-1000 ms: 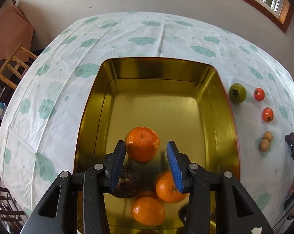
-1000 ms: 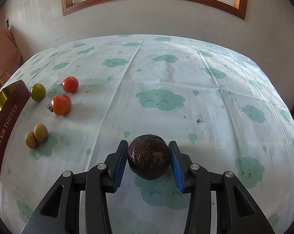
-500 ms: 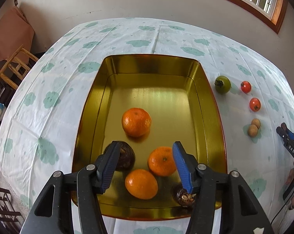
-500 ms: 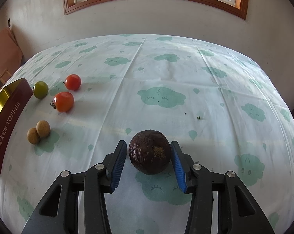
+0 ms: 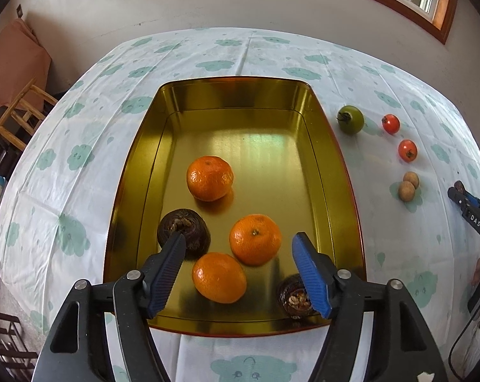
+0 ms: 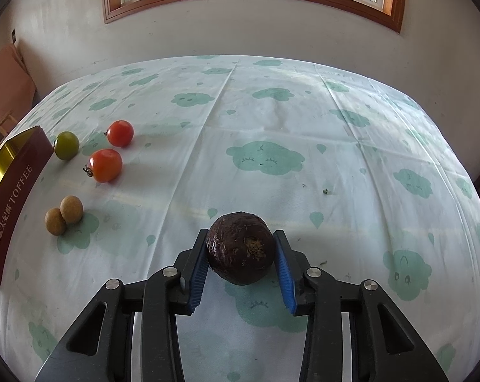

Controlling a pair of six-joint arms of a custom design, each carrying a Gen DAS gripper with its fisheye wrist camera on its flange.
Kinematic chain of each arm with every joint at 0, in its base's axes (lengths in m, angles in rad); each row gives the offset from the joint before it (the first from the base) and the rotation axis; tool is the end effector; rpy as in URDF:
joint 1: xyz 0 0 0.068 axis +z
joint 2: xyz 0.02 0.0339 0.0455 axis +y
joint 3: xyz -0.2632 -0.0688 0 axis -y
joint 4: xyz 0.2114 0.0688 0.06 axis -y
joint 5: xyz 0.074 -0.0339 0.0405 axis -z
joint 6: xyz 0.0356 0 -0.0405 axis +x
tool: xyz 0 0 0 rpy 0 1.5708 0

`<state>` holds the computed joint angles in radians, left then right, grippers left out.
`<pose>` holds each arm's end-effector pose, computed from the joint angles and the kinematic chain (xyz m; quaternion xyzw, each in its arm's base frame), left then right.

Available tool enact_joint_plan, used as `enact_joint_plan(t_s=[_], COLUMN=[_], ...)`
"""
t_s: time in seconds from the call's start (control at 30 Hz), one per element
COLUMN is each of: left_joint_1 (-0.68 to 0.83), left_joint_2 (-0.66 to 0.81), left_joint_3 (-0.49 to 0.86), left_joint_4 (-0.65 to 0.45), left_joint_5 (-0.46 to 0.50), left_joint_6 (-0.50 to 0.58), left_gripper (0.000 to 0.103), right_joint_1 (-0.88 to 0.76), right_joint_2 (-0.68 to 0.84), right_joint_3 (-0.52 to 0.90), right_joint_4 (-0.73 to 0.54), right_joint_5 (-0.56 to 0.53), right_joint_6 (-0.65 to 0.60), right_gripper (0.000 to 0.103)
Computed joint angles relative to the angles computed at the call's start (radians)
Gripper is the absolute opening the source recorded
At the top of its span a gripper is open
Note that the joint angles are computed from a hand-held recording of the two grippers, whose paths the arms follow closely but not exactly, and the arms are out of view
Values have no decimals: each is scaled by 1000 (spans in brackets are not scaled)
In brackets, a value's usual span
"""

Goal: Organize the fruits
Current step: 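Carry the dark purple fruit into the gold tray and open the right gripper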

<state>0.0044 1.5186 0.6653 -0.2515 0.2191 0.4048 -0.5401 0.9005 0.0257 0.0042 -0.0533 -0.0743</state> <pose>0.2394 -0.0067 0.1594 0.2171 0.9428 -0.0575 0.2463 0.0942 -0.0543 0.1122 0.2078 0.9158 -0.0798 0.3344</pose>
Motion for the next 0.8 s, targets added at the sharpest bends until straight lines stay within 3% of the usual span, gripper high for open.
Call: enact_joint_plan(t_s=[0.23,0.33,0.43,0.57,0.8], left_joint_1=[18,33,62,111,202], left_joint_2=[-39,-49,-49,-50,-37], left_joint_3=[-13,-12,-3,12,43], left_joint_4=[3,6,-2,-7,-22], left_joint_5=[14,13,25,35,56], left_joint_6=[7,9,17,28,49], left_gripper=[72,72,73,73,74], right_joint_1=[112,277,542,906,1216], right_joint_2=[-154,-256,-253,-105,174], right_joint_3=[29,70,106,175,322], right_joint_4=[-174,-302,-335,-289,-157], right_joint_5=[43,108,245,420,506], right_joint_6=[59,174,335,553,682], right_gripper=[40,40,40,40,40])
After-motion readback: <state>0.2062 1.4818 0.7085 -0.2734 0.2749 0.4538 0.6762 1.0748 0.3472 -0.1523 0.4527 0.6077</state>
